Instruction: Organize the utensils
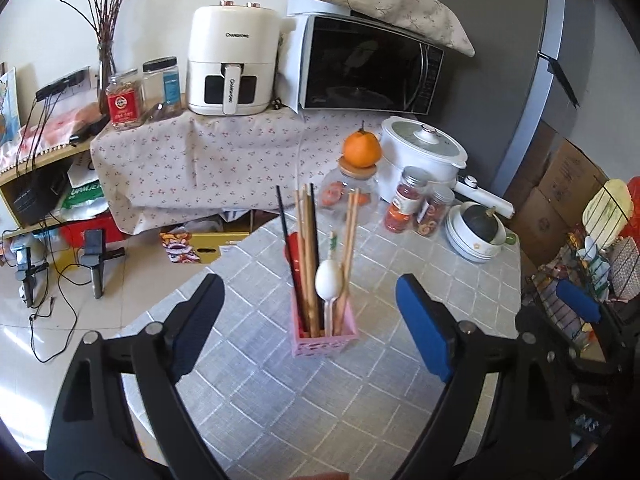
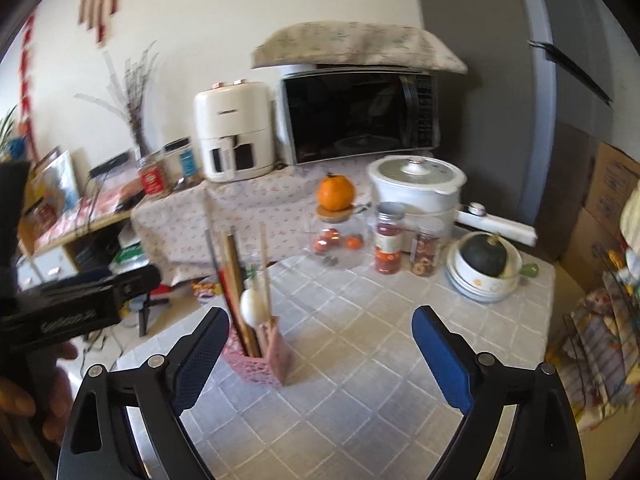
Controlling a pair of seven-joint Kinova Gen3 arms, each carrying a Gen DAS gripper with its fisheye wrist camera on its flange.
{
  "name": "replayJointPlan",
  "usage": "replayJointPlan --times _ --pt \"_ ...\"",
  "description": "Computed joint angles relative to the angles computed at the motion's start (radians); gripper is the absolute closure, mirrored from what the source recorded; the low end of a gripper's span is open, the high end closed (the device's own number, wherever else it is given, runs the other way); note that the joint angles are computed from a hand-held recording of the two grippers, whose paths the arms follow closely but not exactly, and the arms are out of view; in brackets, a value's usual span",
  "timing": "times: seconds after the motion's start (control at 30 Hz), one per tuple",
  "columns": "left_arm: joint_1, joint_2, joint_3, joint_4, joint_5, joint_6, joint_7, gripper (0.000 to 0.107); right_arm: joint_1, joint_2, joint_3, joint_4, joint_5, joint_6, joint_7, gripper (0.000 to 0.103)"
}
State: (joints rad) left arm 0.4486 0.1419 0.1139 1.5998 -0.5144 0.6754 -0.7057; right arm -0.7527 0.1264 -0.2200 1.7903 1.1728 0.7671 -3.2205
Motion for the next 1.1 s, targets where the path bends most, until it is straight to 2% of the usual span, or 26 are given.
replayJointPlan --times 0.13,0.37,1.1 --pt "0.005 0.007 0.004 -0.006 0.01 0.01 -0.007 0.02 0.013 -0.008 0.004 -0.002 -0.034 0.009 -0.01 0.009" --pt "0.029 0.013 -0.001 -0.005 -0.035 0.02 0.023 0.02 -0.01 -0.016 -0.015 0.002 0.036 0.089 -0.073 0.009" --pt "0.045 0.023 0.0 -0.01 -0.042 0.019 0.021 0.02 -0.013 -0.011 -0.023 -0.008 0.022 0.106 -0.066 0.009"
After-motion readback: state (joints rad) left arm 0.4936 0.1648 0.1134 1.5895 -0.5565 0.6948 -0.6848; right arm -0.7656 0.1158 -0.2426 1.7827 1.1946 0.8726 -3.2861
